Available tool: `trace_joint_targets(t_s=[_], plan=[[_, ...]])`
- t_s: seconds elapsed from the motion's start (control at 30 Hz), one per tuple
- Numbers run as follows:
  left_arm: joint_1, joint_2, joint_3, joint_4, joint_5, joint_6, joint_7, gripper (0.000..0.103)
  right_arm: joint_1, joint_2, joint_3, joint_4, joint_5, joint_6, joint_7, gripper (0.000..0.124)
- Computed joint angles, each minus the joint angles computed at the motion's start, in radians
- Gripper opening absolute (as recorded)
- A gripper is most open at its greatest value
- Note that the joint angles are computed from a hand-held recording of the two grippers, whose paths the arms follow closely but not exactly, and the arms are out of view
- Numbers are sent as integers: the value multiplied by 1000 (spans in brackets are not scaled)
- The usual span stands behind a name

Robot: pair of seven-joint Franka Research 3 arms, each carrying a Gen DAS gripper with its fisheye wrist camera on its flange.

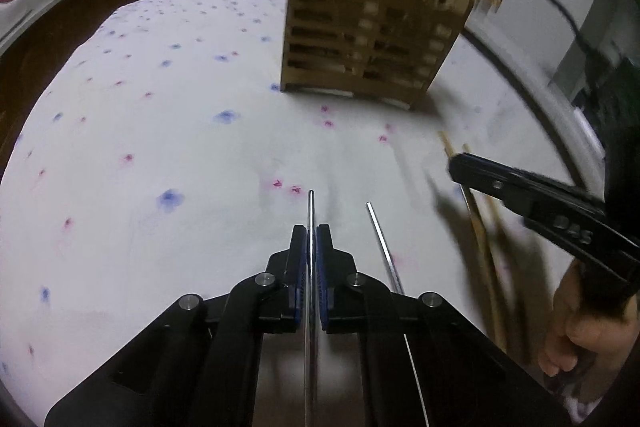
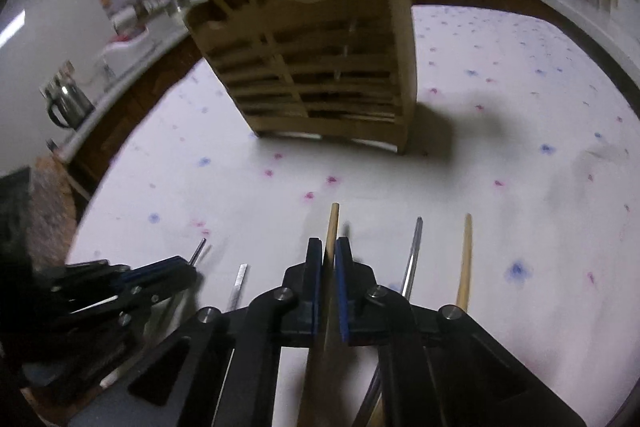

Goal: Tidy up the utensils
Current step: 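Lift both chopsticks and carry them above the wooden holder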

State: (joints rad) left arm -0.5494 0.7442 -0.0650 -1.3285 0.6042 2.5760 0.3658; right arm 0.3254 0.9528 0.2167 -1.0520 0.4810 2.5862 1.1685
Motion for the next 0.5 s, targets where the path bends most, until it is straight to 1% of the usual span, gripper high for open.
trace_joint_targets(t_s=[0.07, 0.1, 0.13, 0.17, 0.23, 0.4, 0.5], plan=[[-18, -65, 28, -82, 43, 55, -64, 4, -53, -94, 63, -141, 69, 74, -86, 6], [-25, -89, 37, -107, 65, 73, -93, 4, -70, -128, 85, -188, 99, 101, -123, 6], [-32, -116, 47, -137, 91, 93, -124, 4, -102, -171, 124, -248, 148, 135, -183, 6], [-44, -150, 63, -171, 130, 115, -167, 4, -119, -198, 143, -281, 183, 154, -222, 6], [-55, -195, 78, -205, 199, 132, -229, 4, -165, -262, 192, -357, 277, 200, -319, 6], [-67, -295, 98, -271, 382, 153, -396, 4, -232, -358, 261, -431, 496, 273, -509, 6], [-55, -325, 88, -280, 457, 158, -457, 4, -256, -391, 286, -436, 614, 310, -617, 6]])
